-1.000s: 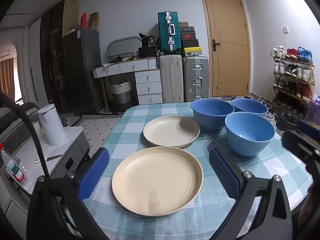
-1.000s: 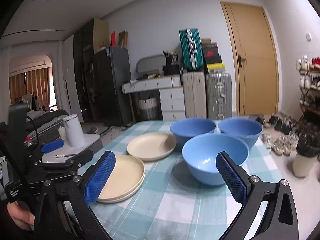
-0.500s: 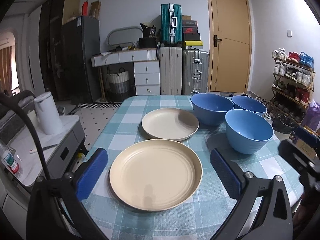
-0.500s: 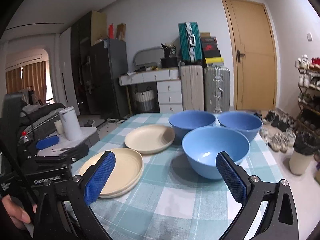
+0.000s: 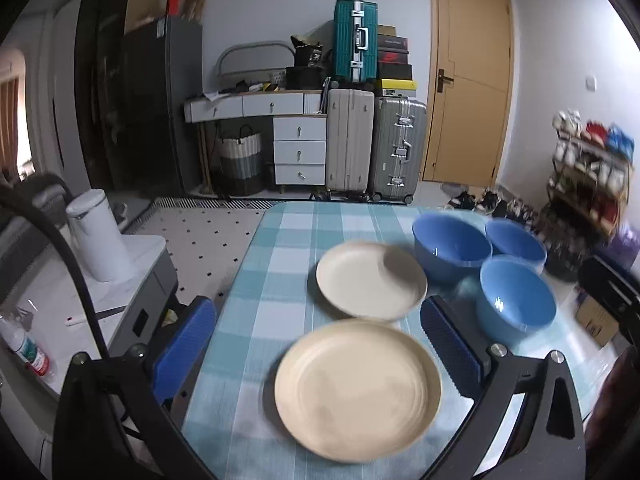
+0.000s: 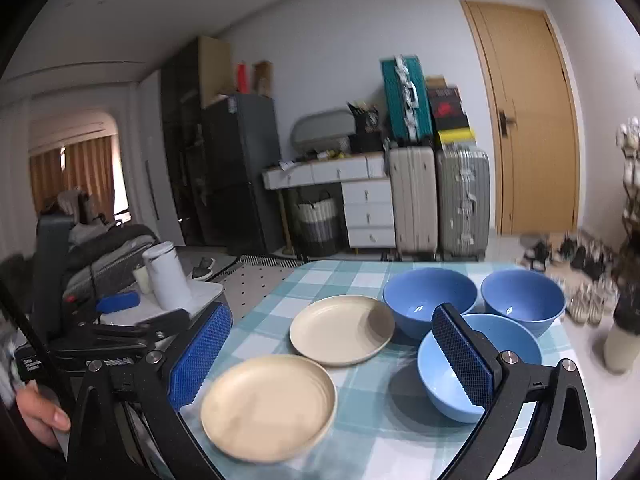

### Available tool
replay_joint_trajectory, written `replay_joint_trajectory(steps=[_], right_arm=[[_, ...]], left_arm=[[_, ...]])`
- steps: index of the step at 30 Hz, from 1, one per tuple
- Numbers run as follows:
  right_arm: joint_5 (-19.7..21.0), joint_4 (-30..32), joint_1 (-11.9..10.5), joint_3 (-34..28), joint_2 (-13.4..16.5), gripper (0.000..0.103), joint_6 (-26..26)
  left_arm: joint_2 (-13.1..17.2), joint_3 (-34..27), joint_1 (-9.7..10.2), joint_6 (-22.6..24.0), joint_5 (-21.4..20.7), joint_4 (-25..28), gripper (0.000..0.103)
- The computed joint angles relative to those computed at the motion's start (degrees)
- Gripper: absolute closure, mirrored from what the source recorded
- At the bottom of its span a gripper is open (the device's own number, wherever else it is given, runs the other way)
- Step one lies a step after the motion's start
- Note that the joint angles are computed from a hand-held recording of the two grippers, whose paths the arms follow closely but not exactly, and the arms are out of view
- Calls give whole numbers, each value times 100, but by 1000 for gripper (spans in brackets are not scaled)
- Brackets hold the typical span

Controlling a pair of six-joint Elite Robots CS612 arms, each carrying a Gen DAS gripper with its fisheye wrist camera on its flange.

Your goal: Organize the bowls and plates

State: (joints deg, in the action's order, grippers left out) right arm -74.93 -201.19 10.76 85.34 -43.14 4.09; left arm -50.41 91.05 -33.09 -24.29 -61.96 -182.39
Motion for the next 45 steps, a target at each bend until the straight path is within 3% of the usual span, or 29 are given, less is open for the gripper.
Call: replay_joint_trajectory(steps=[3,5,9,12,14,16,21,25,28,33,40,45], right_arm=[[509,720,-52,-529,116,1,574],[742,1211,-58,-845,200,1,772],[1209,2778,-68,-1682,495,1,1652],[1278,4332,-58,-2292,710,1,2464],[1421,4919,-68,-2607,878,1,2777],[1289,5452,-43,-2883,1010,1,2938],[937,5794,52,-3211,1203,1,3059],[704,6278,79,-3481,1357,1,3192],[543,6393,109,-3713,1491,1,2944],[398,6294,109,-3803,1600,1,3058],[73,6305,175,-3931,1764,1,3001],[-129,6323,199,-4171,1905,1,2938]], left_arm=[[36,-422,174,-94,-263,871,0],[108,-703,327,-153,-736,1308,0],[348,-1289,526,-320,-1031,2125,0],[597,-1852,694,-481,-1488,2985,0],[802,-2241,800,-537,-1852,3445,0],[1016,-2600,887,-701,-2083,3848,0],[1456,-3302,967,-737,-2121,4603,0],[1837,-3923,1101,-869,-2677,5127,0],[1996,-4083,1195,-1102,-3114,5074,0],[2146,-4080,1328,-1695,-3669,4575,1],[2415,-4530,1331,-1407,-3744,4900,2],[2629,-4976,1291,-973,-3569,5371,2]])
